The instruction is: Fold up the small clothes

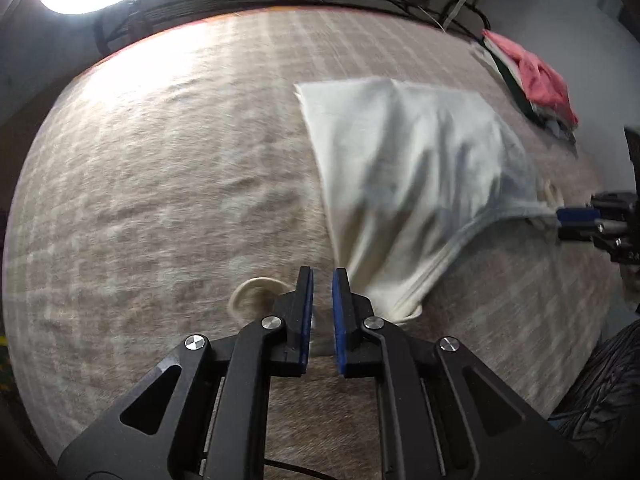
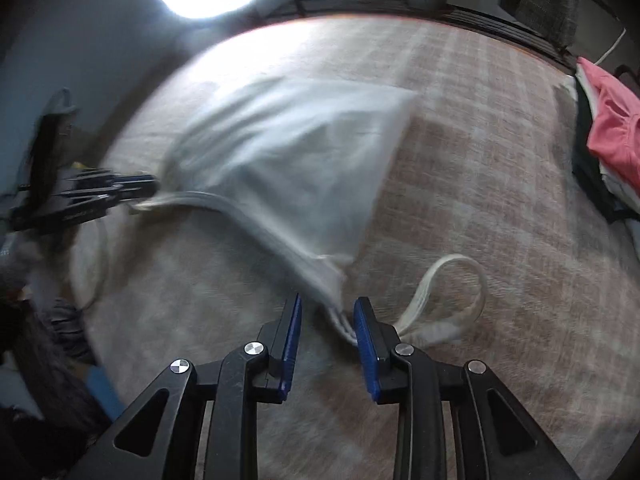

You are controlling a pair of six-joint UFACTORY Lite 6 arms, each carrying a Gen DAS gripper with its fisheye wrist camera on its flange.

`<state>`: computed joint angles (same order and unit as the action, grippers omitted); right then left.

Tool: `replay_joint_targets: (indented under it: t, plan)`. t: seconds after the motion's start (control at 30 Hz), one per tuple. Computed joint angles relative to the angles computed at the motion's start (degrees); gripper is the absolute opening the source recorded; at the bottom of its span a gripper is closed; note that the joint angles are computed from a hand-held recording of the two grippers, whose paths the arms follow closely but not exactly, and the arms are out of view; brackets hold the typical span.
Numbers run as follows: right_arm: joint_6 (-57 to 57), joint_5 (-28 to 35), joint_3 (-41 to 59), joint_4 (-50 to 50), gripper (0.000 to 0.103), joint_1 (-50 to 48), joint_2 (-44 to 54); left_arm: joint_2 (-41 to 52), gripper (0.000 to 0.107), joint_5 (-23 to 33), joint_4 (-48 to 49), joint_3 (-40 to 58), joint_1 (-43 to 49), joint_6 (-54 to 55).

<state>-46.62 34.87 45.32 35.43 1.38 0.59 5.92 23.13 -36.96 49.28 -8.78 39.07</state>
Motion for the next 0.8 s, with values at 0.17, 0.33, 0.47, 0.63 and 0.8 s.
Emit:
replay_joint_targets:
  t: [0.17, 0.33, 0.47, 0.63, 0.8]
  plan:
    - [-9.0, 3.9, 2.7, 11.7, 0.049, -4.4, -0.6, 1.9, 0.023, 5.5, -13.9, 4.9, 6.3, 8.9]
    - [-12.0, 5.5, 9.0, 21.5, 0.049, -8.9, 9.1, 11.8, 0.041, 11.6, -20.2, 13.8, 7.8, 8.6]
    - [-10.9, 7.2, 12.8, 25.4, 0.048, -11.7, 16.1, 17.9, 0.041, 16.0, -23.8, 17.0, 9.8, 7.4]
    - [-12.1, 12.8, 15.7, 30.5, 0.044, -16.0, 22.7, 22.8, 0.041, 19.9, -27.0, 19.8, 11.4, 7.8]
    - [-13.0, 14.3, 16.9, 33.0, 0.039, -15.7, 25.6, 24.9, 0.041, 20.1, -28.7, 21.7, 10.5, 8.3]
